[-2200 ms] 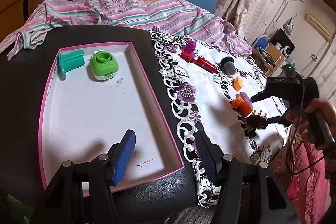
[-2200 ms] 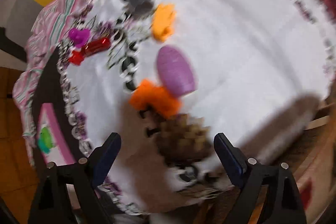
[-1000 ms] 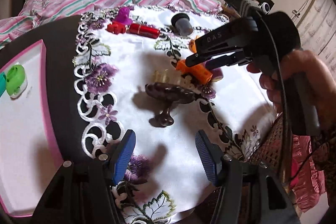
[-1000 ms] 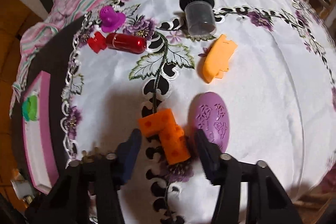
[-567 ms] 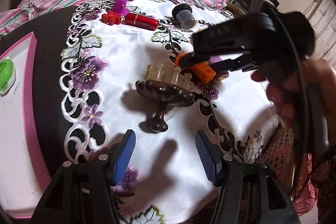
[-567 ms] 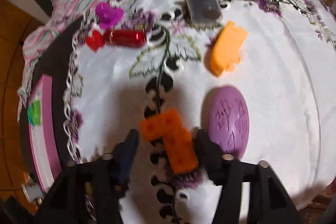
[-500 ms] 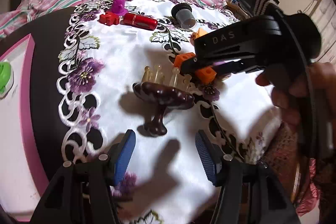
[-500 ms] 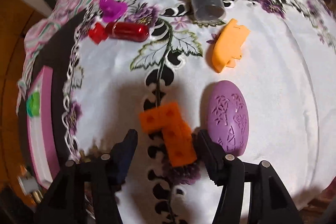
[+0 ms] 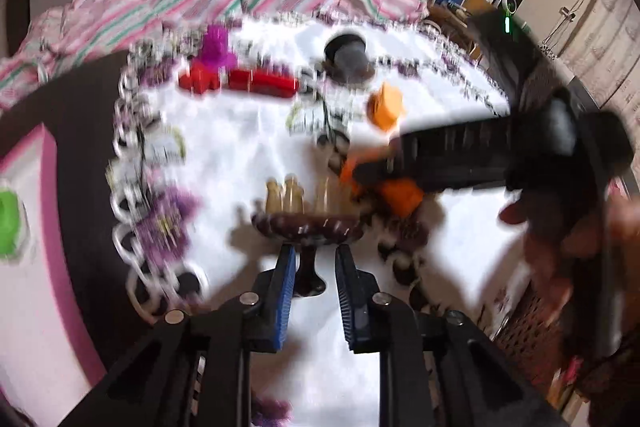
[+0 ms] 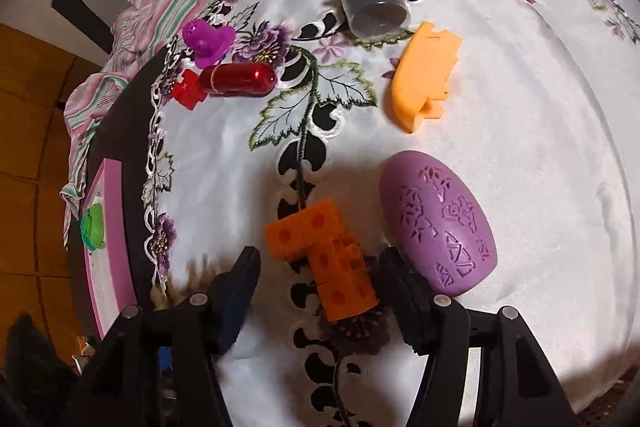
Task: Organize rigid objects
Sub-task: 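Grasp the orange bricks with the right tool while the left tool grasps the wooden peg stand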
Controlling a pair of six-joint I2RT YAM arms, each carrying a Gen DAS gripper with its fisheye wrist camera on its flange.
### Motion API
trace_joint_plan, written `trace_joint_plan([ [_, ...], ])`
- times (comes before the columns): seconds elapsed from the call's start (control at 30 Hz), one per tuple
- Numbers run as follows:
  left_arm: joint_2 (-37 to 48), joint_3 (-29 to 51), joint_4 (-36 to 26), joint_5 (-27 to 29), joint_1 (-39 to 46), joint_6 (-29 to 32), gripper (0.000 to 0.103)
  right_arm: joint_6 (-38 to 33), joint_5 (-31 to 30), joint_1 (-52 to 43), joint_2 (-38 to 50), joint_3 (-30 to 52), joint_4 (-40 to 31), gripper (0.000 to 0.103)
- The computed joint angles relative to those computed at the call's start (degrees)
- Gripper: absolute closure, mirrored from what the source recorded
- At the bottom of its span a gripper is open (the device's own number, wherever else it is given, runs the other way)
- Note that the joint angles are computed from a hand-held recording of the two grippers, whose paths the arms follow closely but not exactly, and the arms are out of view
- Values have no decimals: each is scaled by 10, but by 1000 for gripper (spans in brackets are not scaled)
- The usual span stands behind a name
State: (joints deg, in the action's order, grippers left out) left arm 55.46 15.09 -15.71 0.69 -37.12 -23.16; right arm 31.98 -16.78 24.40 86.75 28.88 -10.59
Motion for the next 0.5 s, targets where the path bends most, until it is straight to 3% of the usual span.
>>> trace_joint_plan([
  [0.17, 28, 62, -24, 2, 48, 55, 83, 14, -3, -9, -25, -11, 7, 40],
  [0.3, 45, 62, -2, 70, 95, 47, 82, 13, -1, -11, -35, -15, 7, 40],
  [0.37, 19, 39, 4, 50, 77, 23, 72, 14, 3, -9, -41, -15, 8, 40],
  [0.5, -10, -20, 29, -3, 5, -35, 65, 5, -1, 5, 11, 17, -13, 48],
])
